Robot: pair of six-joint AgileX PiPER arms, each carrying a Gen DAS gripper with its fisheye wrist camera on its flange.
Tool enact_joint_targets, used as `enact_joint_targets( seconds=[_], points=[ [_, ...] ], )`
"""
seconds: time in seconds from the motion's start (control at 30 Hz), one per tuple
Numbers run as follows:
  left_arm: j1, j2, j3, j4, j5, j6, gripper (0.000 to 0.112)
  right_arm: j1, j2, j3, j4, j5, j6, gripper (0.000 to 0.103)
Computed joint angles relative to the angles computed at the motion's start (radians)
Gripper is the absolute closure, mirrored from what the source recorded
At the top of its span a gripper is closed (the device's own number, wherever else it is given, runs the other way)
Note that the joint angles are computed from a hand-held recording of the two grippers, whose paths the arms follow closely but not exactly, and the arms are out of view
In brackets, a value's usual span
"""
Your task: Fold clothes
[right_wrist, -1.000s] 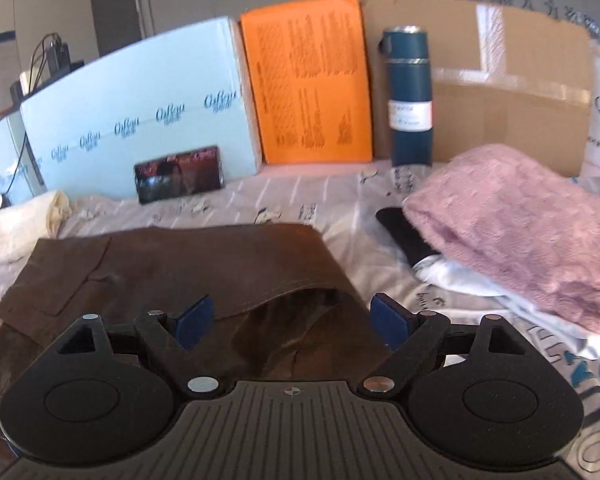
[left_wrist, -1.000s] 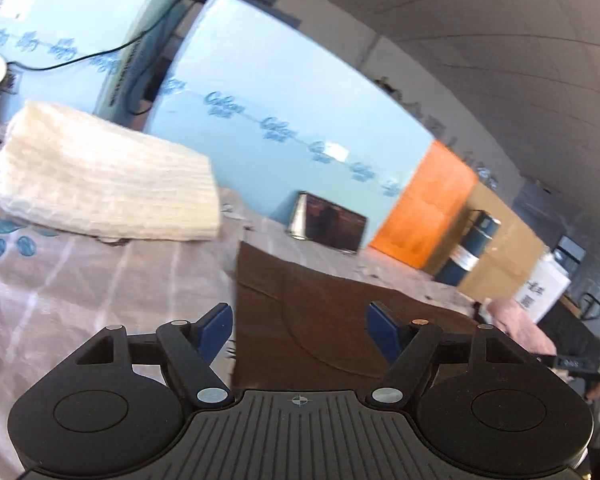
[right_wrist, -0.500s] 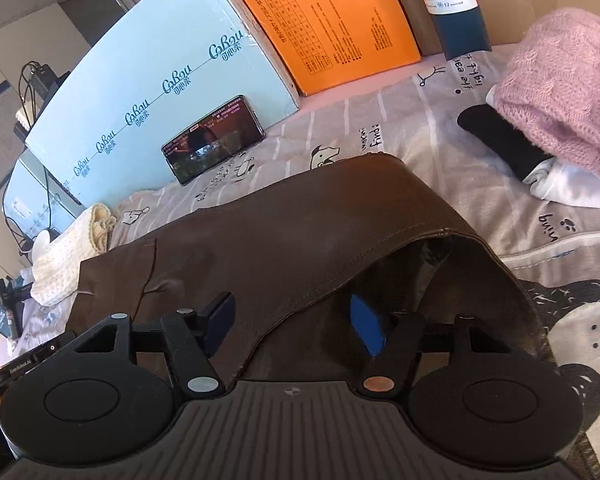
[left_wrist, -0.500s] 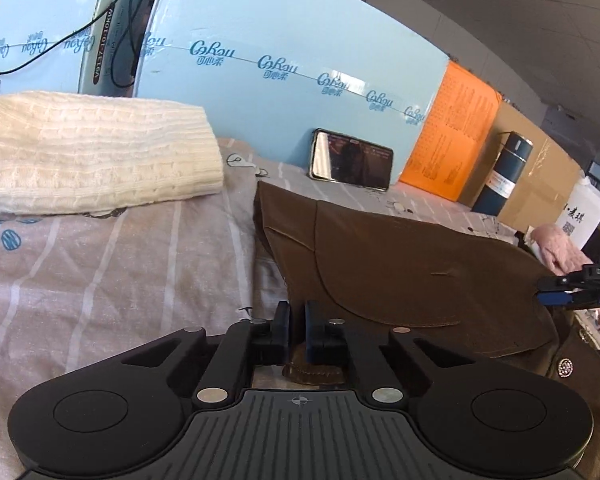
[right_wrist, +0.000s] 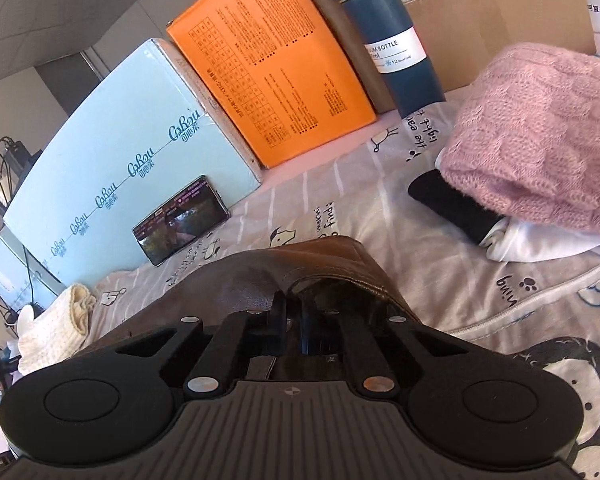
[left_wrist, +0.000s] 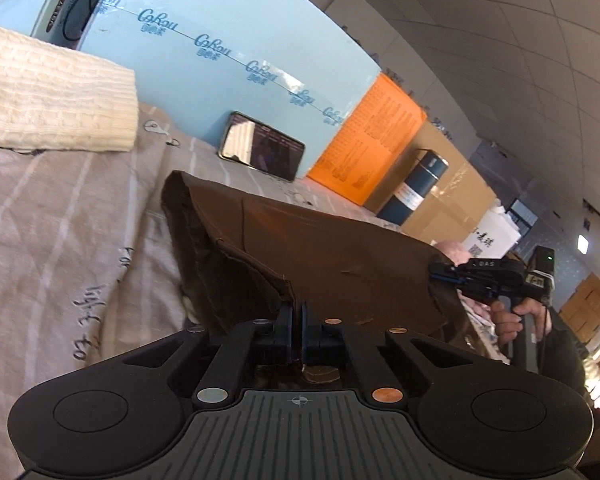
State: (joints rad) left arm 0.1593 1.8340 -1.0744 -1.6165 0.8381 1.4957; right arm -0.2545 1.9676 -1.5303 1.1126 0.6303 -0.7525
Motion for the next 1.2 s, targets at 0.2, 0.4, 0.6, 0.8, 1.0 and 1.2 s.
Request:
enact_joint_targets(
  seconds=[0.2, 0.4, 0.6, 0.8, 1.0, 1.2],
  points=[
    [-0.025, -0.011, -0.001, 0.160, -0.078, -0.091, 0.109, 0.026, -0.012, -0.028, -0.270, -0.014, 0.115, 0.087],
    [0.035, -0.024, 0.007, 0.048, -0.020, 0.002, 0.061, -0.002, -0.082, 0.060, -0.215, -0.053, 0.005, 0.043],
    [0.054, 0.062, -0.119, -0.004, -0.056, -0.195, 0.042, -0.039, -0.125, 0.096, -0.105, -0.016, -0.115, 0.033],
    [0.017, 0.188, -0.289, 0.125, -0.093, -0.423, 0.043, -0.095, -0.159, 0.130, 0.006, 0.042, -0.218, 0.022],
    [-0.020, 0.235, -0.362, 0.157, -0.074, -0.438, 0.039, -0.080, -0.116, 0.089, -0.086, -0.059, -0.097, 0.022],
    [-0.055, 0.184, -0.292, 0.176, -0.113, -0.364, 0.092, -0.057, 0.012, -0.026, -0.183, -0.035, 0.073, 0.023]
  ],
)
